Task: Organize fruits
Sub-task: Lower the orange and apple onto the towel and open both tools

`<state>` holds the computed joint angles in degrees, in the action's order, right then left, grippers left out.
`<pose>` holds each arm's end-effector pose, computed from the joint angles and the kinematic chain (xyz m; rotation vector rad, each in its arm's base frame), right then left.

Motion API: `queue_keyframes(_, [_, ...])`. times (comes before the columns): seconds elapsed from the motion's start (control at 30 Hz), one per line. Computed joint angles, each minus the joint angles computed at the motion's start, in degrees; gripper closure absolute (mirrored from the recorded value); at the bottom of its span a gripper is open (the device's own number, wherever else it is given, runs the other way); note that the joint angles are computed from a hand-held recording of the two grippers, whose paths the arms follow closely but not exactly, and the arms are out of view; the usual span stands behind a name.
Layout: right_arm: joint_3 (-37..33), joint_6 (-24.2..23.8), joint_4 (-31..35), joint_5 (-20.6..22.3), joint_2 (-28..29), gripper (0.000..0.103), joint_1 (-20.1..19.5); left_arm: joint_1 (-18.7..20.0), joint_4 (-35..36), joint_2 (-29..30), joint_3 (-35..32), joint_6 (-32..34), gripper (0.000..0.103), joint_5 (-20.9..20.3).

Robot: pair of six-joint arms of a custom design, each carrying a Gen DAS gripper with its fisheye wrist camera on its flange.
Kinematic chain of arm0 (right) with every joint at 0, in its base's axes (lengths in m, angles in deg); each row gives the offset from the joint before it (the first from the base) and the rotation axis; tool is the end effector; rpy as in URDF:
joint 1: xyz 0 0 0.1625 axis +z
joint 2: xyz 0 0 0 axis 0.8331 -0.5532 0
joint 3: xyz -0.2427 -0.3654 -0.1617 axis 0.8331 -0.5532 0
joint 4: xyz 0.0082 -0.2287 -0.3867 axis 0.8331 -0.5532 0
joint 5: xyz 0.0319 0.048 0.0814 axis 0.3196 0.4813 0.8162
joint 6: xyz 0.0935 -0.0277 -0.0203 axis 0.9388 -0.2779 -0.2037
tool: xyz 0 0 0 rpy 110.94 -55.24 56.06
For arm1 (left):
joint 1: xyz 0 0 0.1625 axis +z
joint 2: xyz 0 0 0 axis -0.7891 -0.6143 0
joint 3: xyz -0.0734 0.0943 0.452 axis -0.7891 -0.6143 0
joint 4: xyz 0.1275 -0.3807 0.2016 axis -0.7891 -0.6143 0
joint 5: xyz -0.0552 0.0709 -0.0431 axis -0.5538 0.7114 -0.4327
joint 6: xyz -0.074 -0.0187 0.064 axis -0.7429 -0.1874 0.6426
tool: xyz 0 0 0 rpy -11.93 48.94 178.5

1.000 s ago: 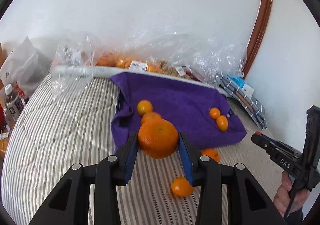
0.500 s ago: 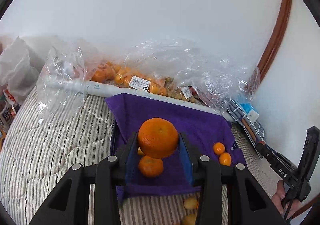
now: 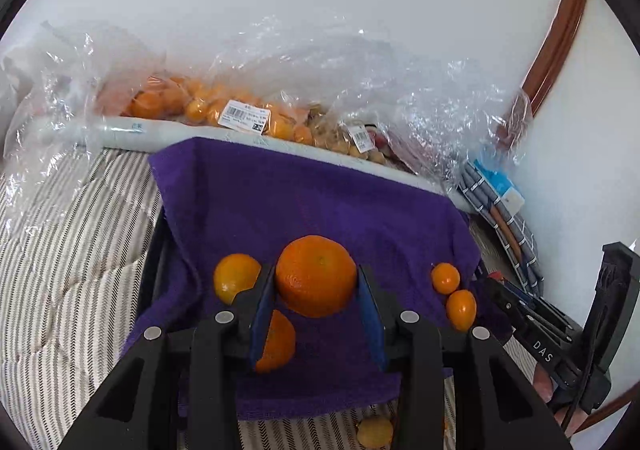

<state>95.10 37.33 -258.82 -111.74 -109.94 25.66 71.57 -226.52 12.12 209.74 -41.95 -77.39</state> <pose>0.0720 -0.4355 0.2891 0.9964 -2.4792 0.8056 -0.3361 -0.3498 0.0916 -0.0878 2.3503 -1.1870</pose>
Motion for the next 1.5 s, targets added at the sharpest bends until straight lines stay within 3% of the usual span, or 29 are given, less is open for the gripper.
queue_keyframes(0.3, [-1.28, 1.85, 2.51, -1.65, 0.38, 0.080, -0.50, 0.59, -4.07, 1.66, 0.15, 3.21, 0.065, -1.28])
queue_keyframes(0.77, [-0.06, -0.28, -1.47, -2.59, 1.54, 0.079, -0.32, 0.95, -7.47, 2.76, 0.27, 5.54, 0.065, -3.32])
queue_keyframes(1.5, [2.63, -4.59, -8.26, -0.87, 1.37, 0.044, -0.47, 0.77, -5.47, 2.73, -0.24, 4.61, 0.064, -3.19])
